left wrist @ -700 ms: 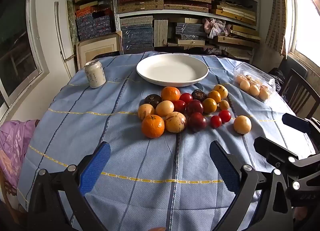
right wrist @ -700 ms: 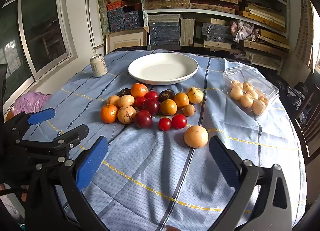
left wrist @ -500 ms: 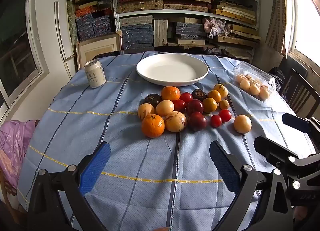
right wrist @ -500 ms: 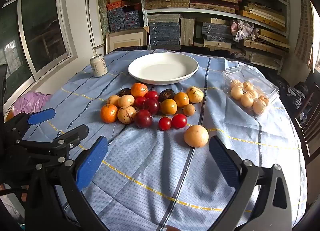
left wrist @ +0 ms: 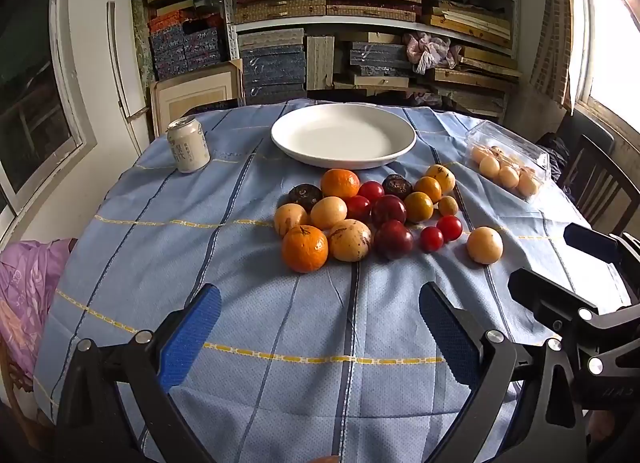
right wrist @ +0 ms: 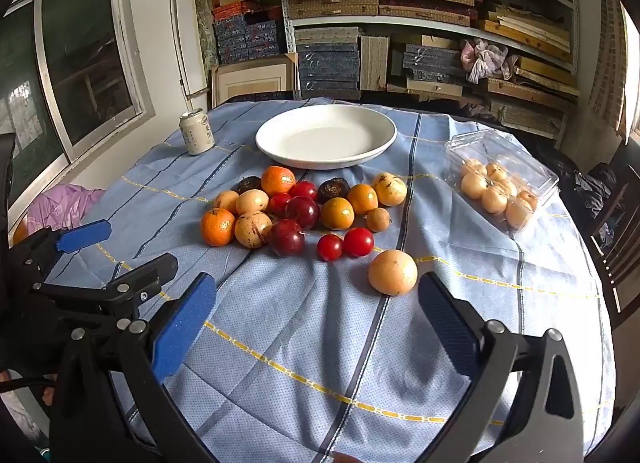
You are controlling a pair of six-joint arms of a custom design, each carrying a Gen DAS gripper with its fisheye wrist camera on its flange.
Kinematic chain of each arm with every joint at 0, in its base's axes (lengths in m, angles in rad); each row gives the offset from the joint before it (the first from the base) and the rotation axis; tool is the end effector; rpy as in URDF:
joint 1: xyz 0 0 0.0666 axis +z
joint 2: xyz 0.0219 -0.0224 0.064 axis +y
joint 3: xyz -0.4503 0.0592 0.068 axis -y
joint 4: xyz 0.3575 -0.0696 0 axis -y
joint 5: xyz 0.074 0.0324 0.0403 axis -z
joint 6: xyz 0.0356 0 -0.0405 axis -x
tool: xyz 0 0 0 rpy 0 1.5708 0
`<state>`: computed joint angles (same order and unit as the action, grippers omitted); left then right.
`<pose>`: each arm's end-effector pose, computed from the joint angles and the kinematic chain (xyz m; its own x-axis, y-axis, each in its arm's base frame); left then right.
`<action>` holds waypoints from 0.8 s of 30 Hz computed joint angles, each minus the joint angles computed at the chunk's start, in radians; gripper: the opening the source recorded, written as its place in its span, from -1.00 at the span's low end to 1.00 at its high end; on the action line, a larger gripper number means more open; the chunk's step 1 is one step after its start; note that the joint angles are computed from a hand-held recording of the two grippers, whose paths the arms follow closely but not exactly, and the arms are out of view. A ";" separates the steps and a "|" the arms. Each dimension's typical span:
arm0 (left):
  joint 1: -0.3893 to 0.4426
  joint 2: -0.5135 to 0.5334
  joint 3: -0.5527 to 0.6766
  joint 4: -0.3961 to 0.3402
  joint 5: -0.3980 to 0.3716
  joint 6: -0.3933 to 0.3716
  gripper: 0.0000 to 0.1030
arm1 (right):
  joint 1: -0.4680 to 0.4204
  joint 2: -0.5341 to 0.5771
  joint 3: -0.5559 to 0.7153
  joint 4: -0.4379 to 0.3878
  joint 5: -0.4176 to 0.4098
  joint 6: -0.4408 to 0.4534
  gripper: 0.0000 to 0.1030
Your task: Organize fruits
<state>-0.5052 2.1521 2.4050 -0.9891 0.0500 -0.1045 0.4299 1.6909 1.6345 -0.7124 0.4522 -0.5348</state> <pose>0.6580 -0.3664 0.4853 -0.5306 0.4125 -0.7405 0.5743 0.8175 0.0439 0.5306 0.2257 0.4755 -0.5893 0.2341 -0.7732 0.2452 0.9638 0.1049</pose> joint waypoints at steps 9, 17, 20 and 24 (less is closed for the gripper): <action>0.001 0.000 0.000 -0.003 0.000 -0.001 0.93 | -0.003 0.002 0.000 0.001 -0.003 -0.001 0.92; 0.001 0.000 0.002 -0.008 0.000 0.000 0.93 | -0.005 0.005 0.001 0.001 -0.007 -0.003 0.92; 0.001 0.000 0.003 -0.011 -0.002 0.000 0.93 | -0.005 0.002 0.015 -0.017 -0.007 -0.004 0.92; -0.004 -0.002 -0.044 0.032 -0.005 0.003 0.93 | -0.005 0.007 0.010 -0.008 -0.010 -0.004 0.92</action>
